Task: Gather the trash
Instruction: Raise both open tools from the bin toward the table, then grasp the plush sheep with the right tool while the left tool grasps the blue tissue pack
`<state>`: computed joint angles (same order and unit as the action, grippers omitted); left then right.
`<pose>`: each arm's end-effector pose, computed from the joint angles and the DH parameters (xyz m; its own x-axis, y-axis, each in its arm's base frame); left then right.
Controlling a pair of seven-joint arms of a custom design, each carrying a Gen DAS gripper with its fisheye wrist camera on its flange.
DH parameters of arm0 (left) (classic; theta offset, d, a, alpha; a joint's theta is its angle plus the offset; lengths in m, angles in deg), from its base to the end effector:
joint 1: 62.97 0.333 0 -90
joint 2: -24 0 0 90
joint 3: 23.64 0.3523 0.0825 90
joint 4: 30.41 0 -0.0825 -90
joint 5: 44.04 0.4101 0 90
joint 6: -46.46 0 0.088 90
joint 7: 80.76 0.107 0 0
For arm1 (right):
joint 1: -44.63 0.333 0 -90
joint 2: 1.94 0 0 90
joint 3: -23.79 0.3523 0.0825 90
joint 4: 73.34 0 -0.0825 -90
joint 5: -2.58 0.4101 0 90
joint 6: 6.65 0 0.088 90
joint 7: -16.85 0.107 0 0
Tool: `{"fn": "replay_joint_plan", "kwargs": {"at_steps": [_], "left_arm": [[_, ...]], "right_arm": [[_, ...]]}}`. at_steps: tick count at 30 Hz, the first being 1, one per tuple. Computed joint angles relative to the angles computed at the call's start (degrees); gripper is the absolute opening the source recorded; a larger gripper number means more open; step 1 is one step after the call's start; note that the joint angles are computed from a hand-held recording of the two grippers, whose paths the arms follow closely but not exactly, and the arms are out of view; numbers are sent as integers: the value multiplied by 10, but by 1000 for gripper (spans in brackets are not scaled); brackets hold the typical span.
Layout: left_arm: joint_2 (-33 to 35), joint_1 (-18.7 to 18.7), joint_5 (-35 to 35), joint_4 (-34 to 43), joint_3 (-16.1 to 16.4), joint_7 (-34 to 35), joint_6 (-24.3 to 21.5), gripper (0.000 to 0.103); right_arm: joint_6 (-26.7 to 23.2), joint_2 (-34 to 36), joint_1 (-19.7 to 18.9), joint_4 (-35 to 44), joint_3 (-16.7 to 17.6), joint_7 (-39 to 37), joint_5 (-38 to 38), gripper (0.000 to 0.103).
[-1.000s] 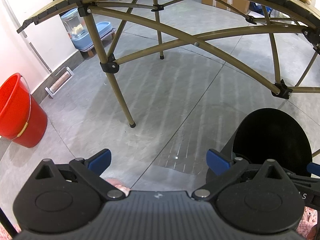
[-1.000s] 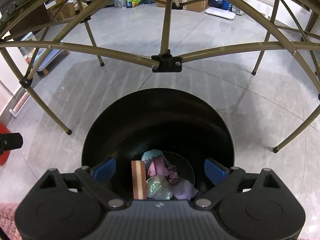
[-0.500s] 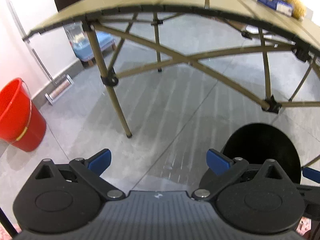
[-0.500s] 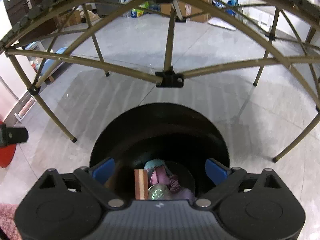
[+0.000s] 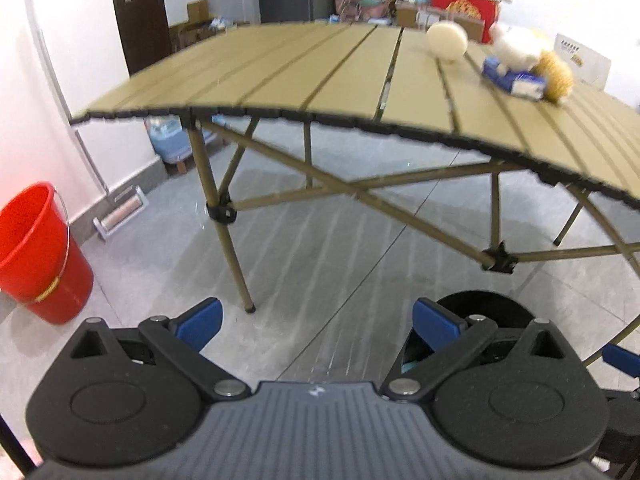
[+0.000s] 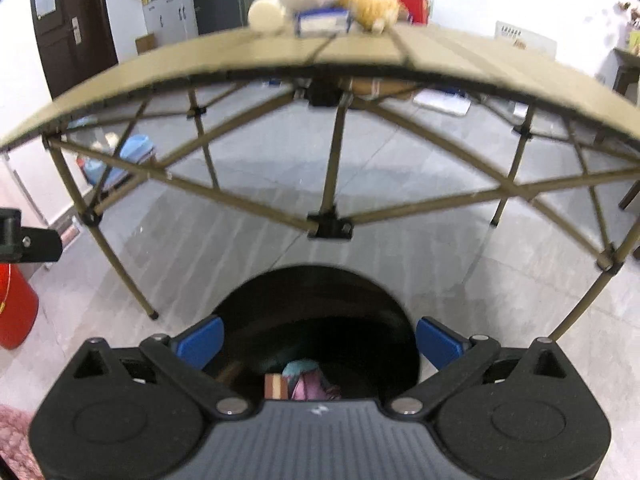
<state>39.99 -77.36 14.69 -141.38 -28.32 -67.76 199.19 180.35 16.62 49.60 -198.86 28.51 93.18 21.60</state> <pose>0.6272 -0.2394 0.4001 0.2061 -0.9776 -0.0431 -0.7235 -0.1226 -0.6793 0.6274 0.0712 0.3351 0.0707 -0.9958 -0.0585 -0.7385 -0.0128 -0.6741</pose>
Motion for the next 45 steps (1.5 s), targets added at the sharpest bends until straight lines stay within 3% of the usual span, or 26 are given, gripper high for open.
{"fn": "replay_joint_plan", "kwargs": {"at_steps": [3, 6, 10, 12, 15, 19, 24, 29, 35, 41, 45], "left_arm": [[-18, -3, 10, -8, -1, -10, 0, 103], [-34, -3, 24, -11, -5, -17, 1, 103], [-51, 2, 46, -11, -11, -32, 14, 103], [-54, 4, 51, -5, -15, -32, 13, 103], [-53, 6, 57, 5, -18, -30, 13, 103], [-45, 7, 54, 28, -19, -18, 14, 103], [-24, 5, 54, 66, -12, -3, 12, 103], [9, 4, 31, 116, -2, 29, 15, 103], [55, -1, -9, 180, 13, 75, 18, 103], [106, -8, -54, 247, 30, 122, 21, 103], [142, -11, -90, 293, 38, 154, 21, 103]], "right_arm": [[20, -18, -30, -15, 25, 0, 0, 103], [54, -37, -110, -35, 97, 13, -30, 103], [72, -52, -171, -37, 140, 59, -94, 103], [85, -53, -230, -34, 186, 99, -146, 103], [103, -47, -281, -22, 221, 151, -214, 103], [123, -35, -261, 10, 195, 175, -239, 103], [111, -6, -257, 71, 183, 213, -297, 103], [85, 25, -167, 146, 101, 170, -268, 103], [55, 83, -44, 251, -24, 93, -181, 103], [-1, 164, -1, 388, -83, 26, -155, 103], [-87, 228, -6, 506, -79, -10, -140, 103]]}}
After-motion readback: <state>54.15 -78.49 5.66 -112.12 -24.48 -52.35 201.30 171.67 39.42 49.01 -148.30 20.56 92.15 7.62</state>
